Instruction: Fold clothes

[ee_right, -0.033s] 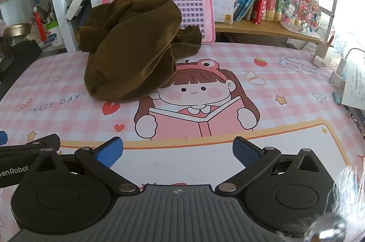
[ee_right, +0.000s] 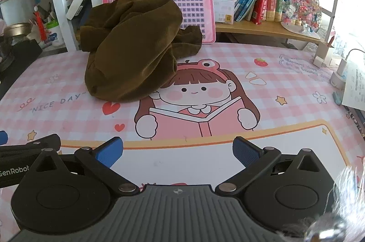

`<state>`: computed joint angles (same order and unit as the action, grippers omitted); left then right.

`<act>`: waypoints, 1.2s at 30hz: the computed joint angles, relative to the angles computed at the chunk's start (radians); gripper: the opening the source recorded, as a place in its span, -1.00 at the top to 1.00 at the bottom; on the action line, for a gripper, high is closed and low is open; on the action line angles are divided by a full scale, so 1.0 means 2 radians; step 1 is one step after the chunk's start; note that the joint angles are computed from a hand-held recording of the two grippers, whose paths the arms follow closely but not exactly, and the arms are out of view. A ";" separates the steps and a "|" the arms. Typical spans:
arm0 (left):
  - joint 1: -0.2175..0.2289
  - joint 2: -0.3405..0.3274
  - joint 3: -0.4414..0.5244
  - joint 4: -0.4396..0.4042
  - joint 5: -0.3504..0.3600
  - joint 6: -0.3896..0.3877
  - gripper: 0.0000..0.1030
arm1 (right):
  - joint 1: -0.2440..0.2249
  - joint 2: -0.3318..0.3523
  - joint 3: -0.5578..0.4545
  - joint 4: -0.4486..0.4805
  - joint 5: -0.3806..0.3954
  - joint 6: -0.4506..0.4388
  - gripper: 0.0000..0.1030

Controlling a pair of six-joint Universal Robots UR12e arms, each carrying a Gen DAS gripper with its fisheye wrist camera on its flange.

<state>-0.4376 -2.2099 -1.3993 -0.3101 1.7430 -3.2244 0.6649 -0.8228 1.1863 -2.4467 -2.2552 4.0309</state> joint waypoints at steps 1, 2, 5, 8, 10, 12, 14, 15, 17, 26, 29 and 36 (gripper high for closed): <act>0.000 0.000 0.000 0.000 0.001 0.001 -1.00 | 0.000 0.000 -0.001 0.002 0.000 0.002 -1.00; 0.000 0.000 0.001 0.001 0.000 0.001 -1.00 | 0.000 0.000 -0.002 0.004 0.001 0.004 -1.00; 0.002 0.001 -0.003 0.005 -0.002 0.002 -1.00 | 0.000 0.001 -0.004 0.010 0.003 0.011 -1.00; 0.001 -0.002 -0.005 0.010 -0.001 0.005 -1.00 | -0.001 0.003 -0.006 0.014 0.003 0.008 -1.00; 0.002 -0.002 -0.007 0.013 -0.001 0.007 -1.00 | -0.001 0.001 -0.005 0.012 0.008 0.006 -1.00; 0.001 -0.002 -0.003 0.004 0.000 0.007 -1.00 | -0.002 0.001 -0.003 0.011 0.013 0.003 -1.00; 0.000 -0.003 0.002 -0.005 0.002 0.006 -1.00 | -0.002 0.001 -0.004 0.011 0.013 0.002 -1.00; 0.000 -0.003 0.002 -0.007 0.002 0.006 -1.00 | -0.002 0.001 -0.004 0.012 0.013 0.001 -1.00; 0.001 -0.002 0.003 -0.009 0.001 0.005 -1.00 | -0.002 0.001 -0.005 0.013 0.013 0.001 -1.00; 0.002 -0.002 0.003 -0.017 -0.001 0.001 -1.00 | -0.001 0.004 -0.010 0.018 0.010 -0.001 -1.00; 0.002 -0.002 0.004 -0.019 -0.001 0.001 -1.00 | -0.001 0.004 -0.010 0.019 0.010 0.001 -1.00; 0.001 -0.002 0.002 -0.010 0.000 0.004 -1.00 | -0.001 0.003 -0.008 0.018 0.010 0.007 -1.00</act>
